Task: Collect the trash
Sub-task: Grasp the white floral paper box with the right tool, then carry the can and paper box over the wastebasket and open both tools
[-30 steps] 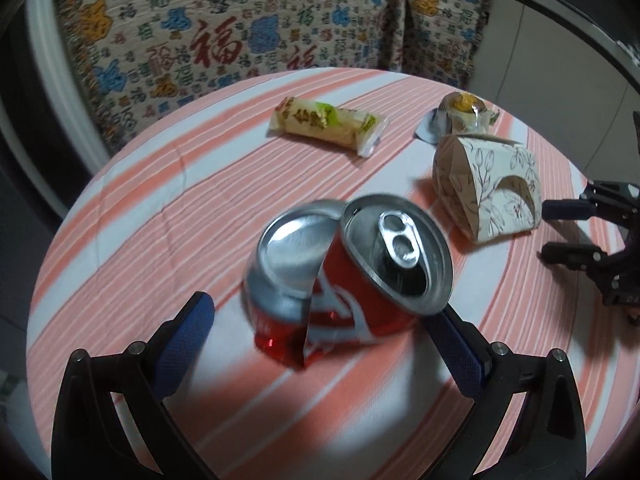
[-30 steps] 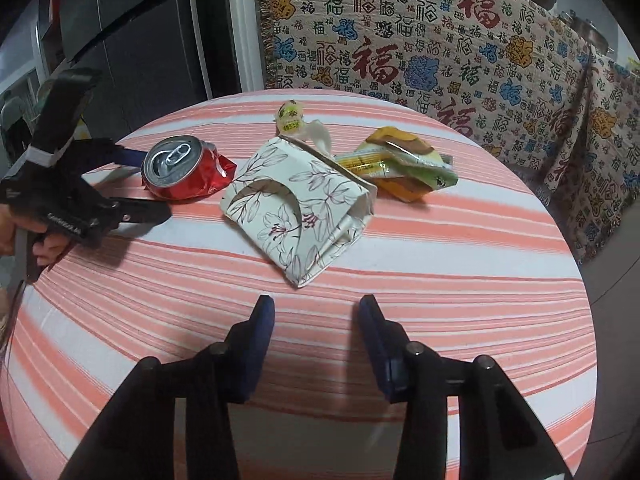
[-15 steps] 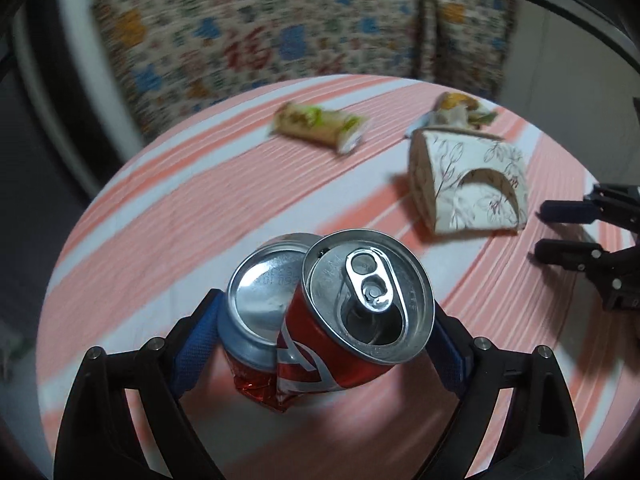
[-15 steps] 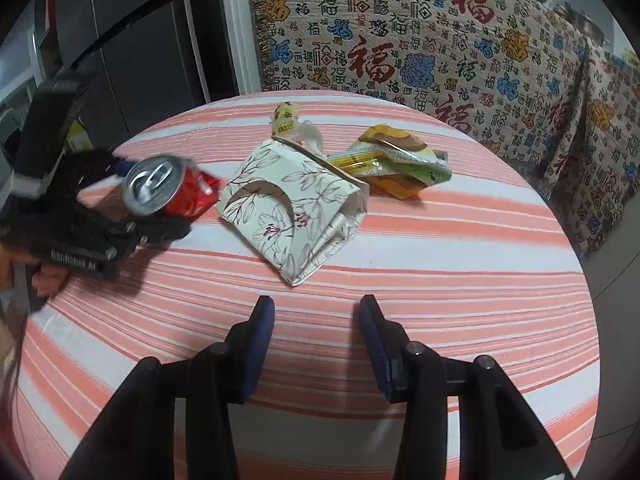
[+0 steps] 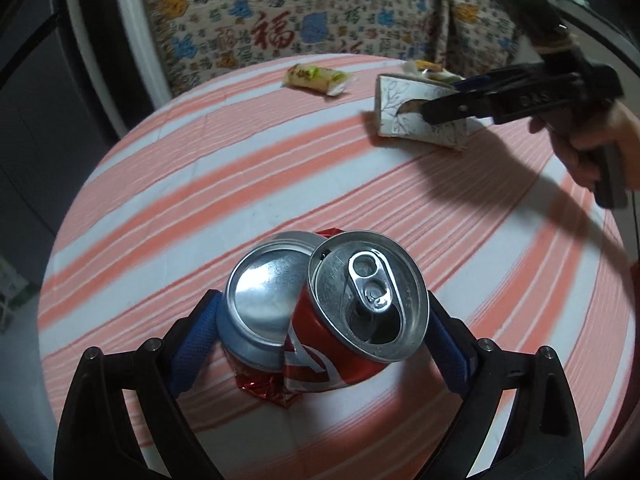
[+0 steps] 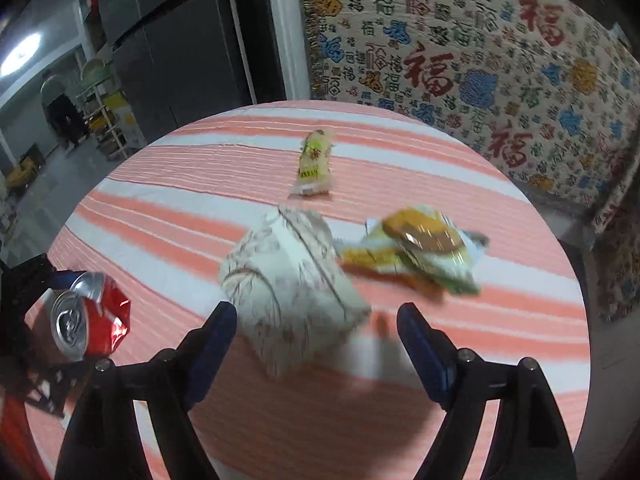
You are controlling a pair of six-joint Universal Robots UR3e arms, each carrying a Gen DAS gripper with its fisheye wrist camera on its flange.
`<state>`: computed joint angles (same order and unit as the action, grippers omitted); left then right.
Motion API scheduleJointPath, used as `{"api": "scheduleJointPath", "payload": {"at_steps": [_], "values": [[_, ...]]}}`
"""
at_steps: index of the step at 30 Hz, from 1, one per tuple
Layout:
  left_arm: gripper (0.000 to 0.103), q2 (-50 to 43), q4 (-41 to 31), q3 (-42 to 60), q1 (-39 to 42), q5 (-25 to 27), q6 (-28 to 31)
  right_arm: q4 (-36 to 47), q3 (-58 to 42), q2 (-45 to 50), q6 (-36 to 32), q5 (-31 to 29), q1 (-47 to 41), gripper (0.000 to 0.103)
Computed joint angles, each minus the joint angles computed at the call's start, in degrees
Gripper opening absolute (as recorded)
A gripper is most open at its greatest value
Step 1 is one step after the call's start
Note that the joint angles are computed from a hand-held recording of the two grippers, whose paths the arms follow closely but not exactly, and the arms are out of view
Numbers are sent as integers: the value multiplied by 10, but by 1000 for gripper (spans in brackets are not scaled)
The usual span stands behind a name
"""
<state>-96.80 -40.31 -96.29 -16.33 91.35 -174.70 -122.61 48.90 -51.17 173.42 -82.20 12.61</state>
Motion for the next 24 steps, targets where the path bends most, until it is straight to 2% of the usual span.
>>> {"api": "scheduleJointPath", "payload": {"at_steps": [1, 2, 3, 4, 5, 8, 15, 20, 24], "values": [[99, 3, 0, -4, 2, -6, -1, 14, -22, 13, -4, 6, 0, 82], [99, 2, -1, -5, 4, -15, -2, 50, -58, 32, -11, 20, -1, 62], [99, -1, 0, -4, 4, -18, -4, 74, -79, 42, -18, 22, 0, 52], [99, -4, 6, -3, 3, -18, -6, 77, -75, 36, -20, 20, 0, 47], [93, -7, 7, 0, 2, -16, -10, 69, -52, 18, -17, 23, -3, 47], [92, -7, 21, -2, -1, -16, -41, 41, 57, -60, 2, 40, -21, 46], [92, -25, 13, 38, -63, 56, -130, -78, 353, -266, 26, 77, -81, 46], [92, -70, -32, 129, -136, 94, -196, -107, 502, -405, 6, 104, -148, 46], [92, -144, -85, 262, -197, 117, -234, -79, 580, -516, -33, 140, -236, 46]]}}
